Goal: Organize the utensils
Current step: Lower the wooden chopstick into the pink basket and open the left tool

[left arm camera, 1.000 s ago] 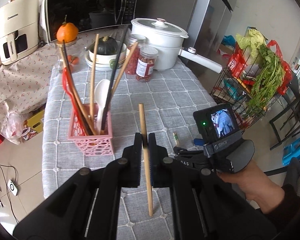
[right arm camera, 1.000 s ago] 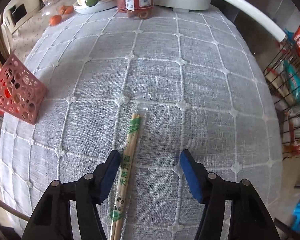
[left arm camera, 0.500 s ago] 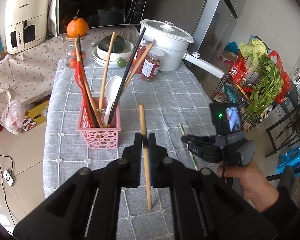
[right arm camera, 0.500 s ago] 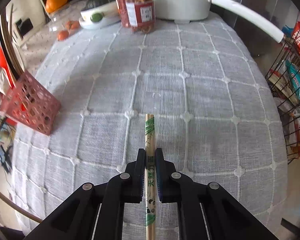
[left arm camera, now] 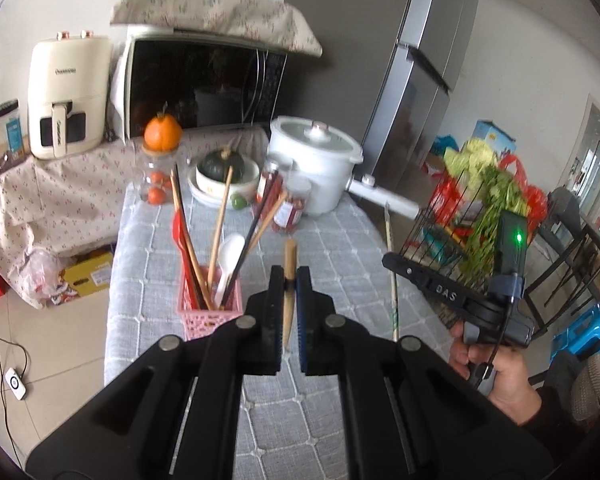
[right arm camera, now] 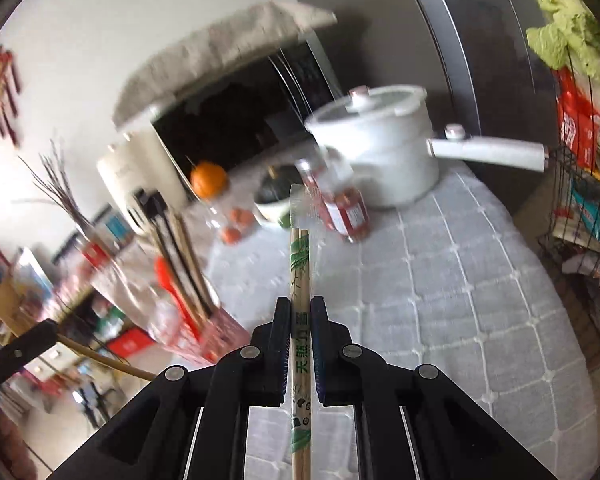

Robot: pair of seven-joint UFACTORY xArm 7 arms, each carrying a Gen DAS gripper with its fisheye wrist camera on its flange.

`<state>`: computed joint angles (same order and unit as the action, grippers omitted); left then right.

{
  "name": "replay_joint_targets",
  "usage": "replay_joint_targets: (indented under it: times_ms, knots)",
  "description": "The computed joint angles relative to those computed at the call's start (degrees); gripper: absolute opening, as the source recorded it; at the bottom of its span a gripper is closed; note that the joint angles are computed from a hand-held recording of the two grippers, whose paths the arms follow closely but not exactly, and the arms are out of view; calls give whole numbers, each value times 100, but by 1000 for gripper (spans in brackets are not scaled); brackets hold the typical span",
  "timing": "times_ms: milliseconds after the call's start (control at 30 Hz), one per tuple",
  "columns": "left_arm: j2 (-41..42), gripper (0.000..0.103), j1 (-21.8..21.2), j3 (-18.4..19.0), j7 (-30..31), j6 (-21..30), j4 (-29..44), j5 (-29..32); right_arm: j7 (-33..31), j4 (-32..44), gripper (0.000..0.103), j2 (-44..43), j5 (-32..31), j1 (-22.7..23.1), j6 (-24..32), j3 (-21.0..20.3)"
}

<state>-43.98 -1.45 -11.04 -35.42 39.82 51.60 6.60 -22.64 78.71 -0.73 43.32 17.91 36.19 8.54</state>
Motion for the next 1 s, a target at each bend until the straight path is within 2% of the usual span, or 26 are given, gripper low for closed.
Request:
replay_joint_targets:
  times_ms: [133, 233, 500, 633, 833, 1000]
  knots:
    - [-91, 6, 238, -13, -80, -358, 68, 180, -547, -38, 10, -149, 812, 64, -286, -1]
    - [-84, 6, 523, -82, -159, -576, 127, 395, -780, -47, 10, -241, 1080, 139, -471, 3]
    - [49, 6, 1200, -214, -404, -1252, 27, 868, -856, 110, 10, -150, 789, 466, -1156, 171]
    - [55, 6, 1656, -425, -546, -1587, -139, 1274, -853, 348, 10, 64, 608, 579, -1362, 281]
    - [241, 6, 1605, -225, -223, -2334, -581, 1365, -814, 806, 10, 510, 597, 702, -1768, 549]
    - [479, 7, 1377, 11, 73, -2258, -678, 1057, -676, 1083, 10, 884, 563, 793, -2274, 852]
